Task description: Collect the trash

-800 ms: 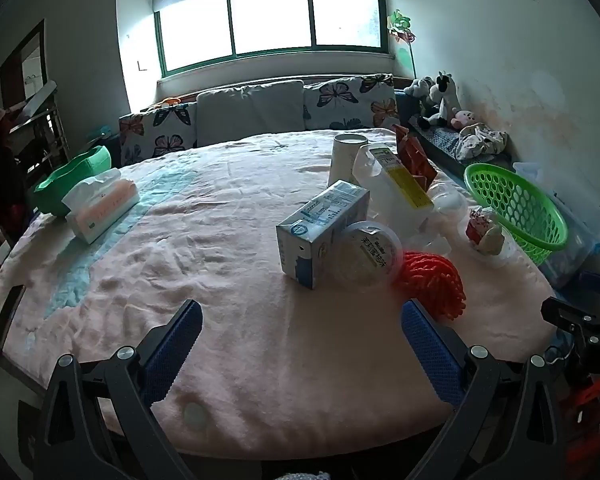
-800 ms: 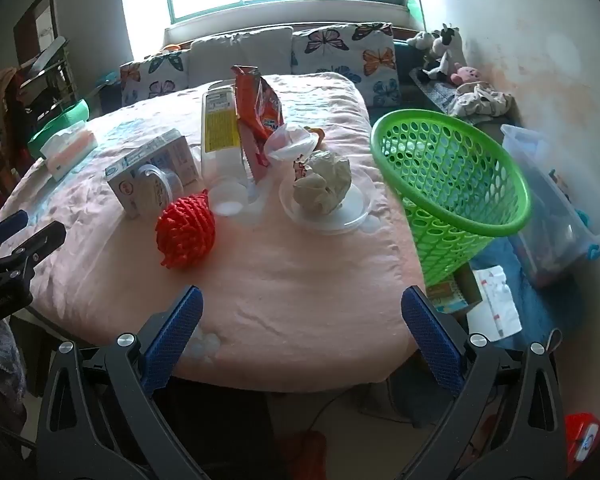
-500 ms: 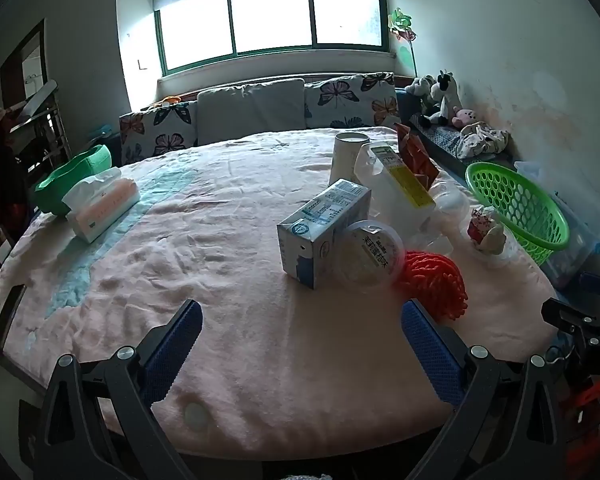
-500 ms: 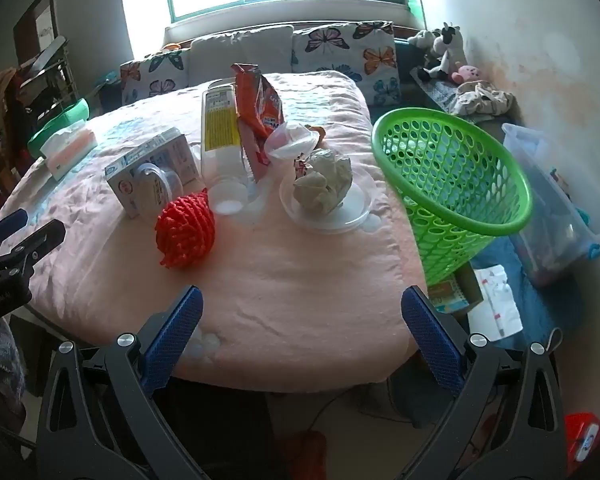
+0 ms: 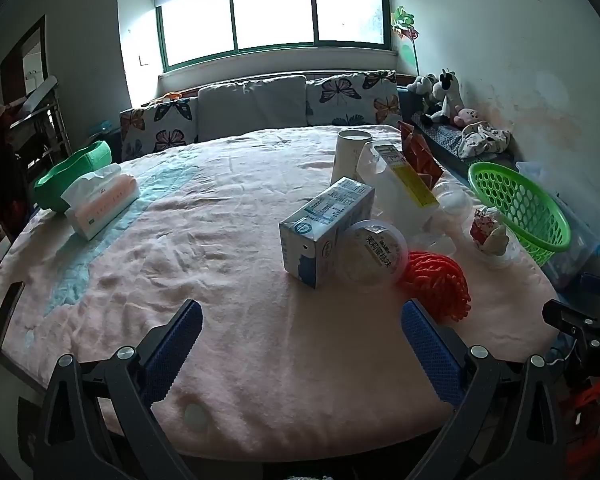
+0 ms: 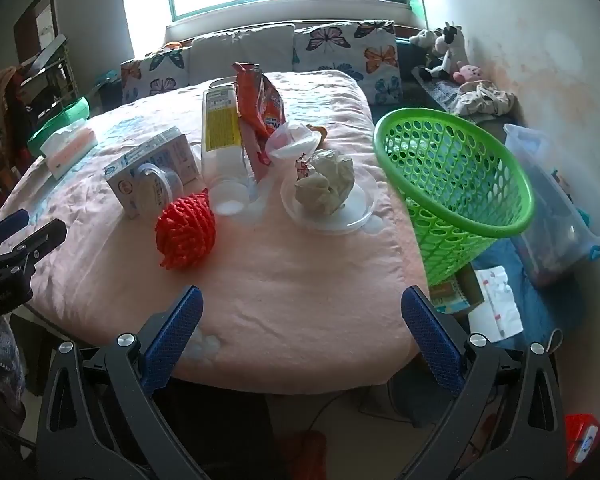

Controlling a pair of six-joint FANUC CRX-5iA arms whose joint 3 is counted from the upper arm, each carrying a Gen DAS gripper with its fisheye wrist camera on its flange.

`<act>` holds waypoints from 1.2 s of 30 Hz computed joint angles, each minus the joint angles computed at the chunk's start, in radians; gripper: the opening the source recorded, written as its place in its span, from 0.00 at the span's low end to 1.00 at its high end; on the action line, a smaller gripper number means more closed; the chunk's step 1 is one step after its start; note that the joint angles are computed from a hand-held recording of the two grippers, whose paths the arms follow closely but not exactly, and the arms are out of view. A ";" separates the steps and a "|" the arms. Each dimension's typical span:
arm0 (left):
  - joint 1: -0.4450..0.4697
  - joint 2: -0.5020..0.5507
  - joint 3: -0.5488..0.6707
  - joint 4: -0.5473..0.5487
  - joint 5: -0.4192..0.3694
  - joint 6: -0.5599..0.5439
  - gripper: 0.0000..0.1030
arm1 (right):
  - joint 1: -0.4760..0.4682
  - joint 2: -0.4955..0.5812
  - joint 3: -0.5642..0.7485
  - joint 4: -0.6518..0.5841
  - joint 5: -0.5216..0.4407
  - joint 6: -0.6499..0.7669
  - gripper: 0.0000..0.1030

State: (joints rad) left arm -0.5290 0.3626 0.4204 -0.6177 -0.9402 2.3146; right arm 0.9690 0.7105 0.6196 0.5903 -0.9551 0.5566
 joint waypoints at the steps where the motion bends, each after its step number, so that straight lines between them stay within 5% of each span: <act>1: 0.000 -0.001 -0.001 0.001 0.001 0.000 0.94 | -0.003 0.018 0.037 -0.012 -0.016 0.016 0.95; 36: 0.027 0.034 0.044 0.029 -0.019 -0.019 0.94 | -0.014 0.055 0.108 -0.054 -0.033 0.067 0.95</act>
State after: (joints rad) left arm -0.5017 0.3968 0.4640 -0.5882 -0.9596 2.2954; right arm 0.9550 0.7654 0.7271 0.5359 -0.9877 0.6240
